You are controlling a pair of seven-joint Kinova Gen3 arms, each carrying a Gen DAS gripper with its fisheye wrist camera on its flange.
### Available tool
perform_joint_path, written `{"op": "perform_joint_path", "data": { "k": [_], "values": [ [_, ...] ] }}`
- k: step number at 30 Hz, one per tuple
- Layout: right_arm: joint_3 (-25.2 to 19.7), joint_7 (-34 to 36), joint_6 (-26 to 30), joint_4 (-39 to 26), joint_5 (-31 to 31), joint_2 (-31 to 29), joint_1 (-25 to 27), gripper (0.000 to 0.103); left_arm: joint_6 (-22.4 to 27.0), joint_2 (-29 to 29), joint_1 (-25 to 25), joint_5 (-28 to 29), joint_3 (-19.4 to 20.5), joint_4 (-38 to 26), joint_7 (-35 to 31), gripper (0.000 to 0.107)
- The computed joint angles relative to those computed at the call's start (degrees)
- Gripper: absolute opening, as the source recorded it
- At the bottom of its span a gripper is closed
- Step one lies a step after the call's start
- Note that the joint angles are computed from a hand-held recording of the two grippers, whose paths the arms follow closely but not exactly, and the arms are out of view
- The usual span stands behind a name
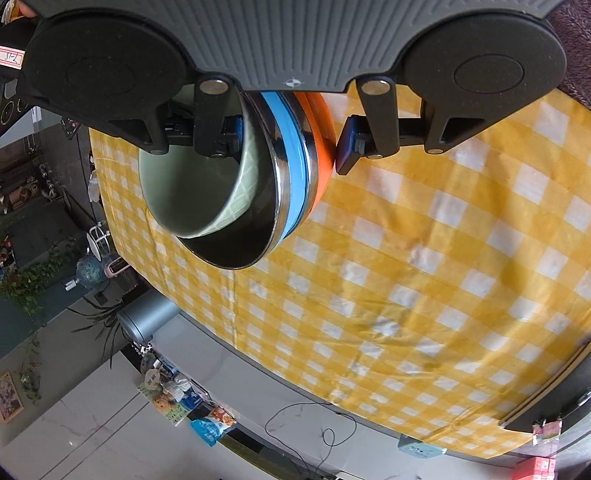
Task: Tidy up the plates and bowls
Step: 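Lower the bowl stack onto the plate stack and open the right gripper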
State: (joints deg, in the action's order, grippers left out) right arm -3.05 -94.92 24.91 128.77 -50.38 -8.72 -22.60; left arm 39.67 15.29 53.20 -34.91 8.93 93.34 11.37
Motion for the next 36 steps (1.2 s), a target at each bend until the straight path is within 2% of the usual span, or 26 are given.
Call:
{"op": "perform_joint_path", "data": {
  "k": [11, 18, 22, 27, 36],
  "values": [
    [4.91, 2.98, 1.50, 3.68, -0.12, -2.87, 3.06, 0.045, -2.23, 6.03, 0.69, 5.86, -1.11, -6.10, -7.68, 0.052],
    [5.85, 5.46, 3.12, 4.36, -1.68, -1.46, 4.48, 0.045, -1.74, 7.26, 1.32, 10.05, -2.11, -7.25, -11.25, 0.052],
    [4.61, 6.50, 3.00, 4.53, -2.56, -0.84, 5.61, 0.045, -2.44, 7.22, 1.35, 11.32, -2.63, -6.80, -11.75, 0.052],
    [2.73, 3.63, 2.43, 4.10, 0.34, -0.58, 6.46, 0.045, -3.73, 7.14, 0.99, 12.95, -2.73, -5.97, -12.23, 0.051],
    [2.54, 2.44, 2.29, 4.08, 0.48, -0.07, 6.47, 0.049, -4.25, 6.87, 1.23, 13.43, -3.21, -5.53, -12.18, 0.049]
  ]
}}
